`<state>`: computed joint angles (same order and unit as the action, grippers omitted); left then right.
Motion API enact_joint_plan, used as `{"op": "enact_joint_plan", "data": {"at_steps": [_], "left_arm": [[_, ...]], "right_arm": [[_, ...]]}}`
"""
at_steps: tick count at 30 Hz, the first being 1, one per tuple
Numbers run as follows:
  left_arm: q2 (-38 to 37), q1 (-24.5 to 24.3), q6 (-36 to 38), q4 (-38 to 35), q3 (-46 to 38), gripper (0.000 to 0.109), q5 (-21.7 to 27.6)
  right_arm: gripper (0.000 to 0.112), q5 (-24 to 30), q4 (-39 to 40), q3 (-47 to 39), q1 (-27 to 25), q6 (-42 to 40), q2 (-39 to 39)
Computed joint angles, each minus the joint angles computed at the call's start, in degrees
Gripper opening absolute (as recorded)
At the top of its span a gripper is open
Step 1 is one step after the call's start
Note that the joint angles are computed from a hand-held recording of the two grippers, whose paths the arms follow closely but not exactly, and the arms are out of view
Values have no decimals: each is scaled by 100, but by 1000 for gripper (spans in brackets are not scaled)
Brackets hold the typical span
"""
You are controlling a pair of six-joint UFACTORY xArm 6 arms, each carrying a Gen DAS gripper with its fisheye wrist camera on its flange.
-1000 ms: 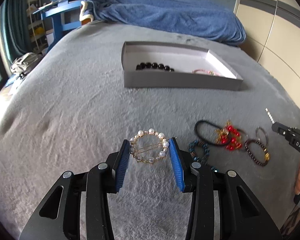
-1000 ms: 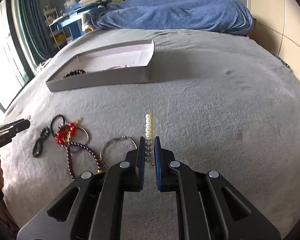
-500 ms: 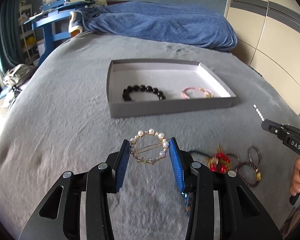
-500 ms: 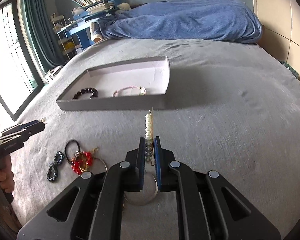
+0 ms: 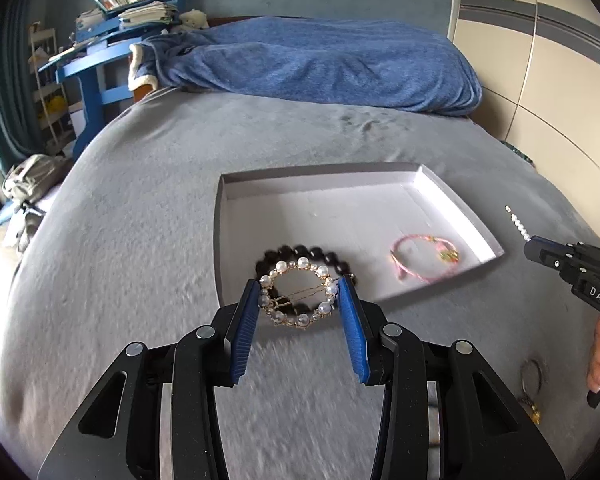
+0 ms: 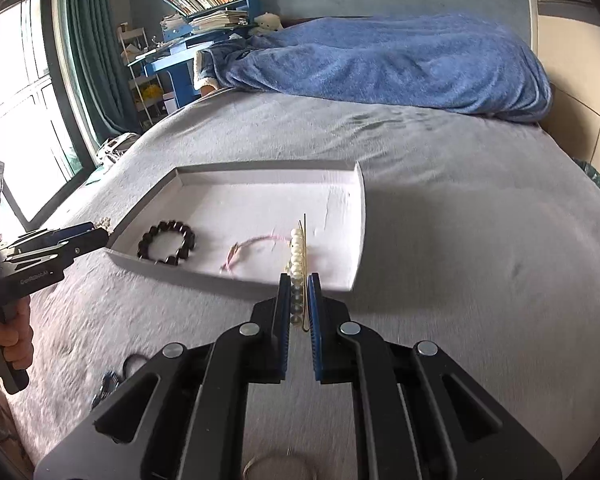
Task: Organize jewelry
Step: 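Carry both pearl clips into the grey box and open both tools to release them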
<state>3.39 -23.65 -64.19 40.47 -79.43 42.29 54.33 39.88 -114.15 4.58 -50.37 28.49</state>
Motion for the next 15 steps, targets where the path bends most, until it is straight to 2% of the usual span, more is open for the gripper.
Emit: {"op": "enact_joint_plan", "data": {"at_steps": [8, 15], "left_arm": [[432, 368, 434, -373, -419, 42, -289], [971, 588, 995, -731, -1028, 42, -287]], "right_arm": [[8, 357, -276, -1464, 168, 469, 1025], [8, 843, -662, -3023, 257, 935, 2071]]}}
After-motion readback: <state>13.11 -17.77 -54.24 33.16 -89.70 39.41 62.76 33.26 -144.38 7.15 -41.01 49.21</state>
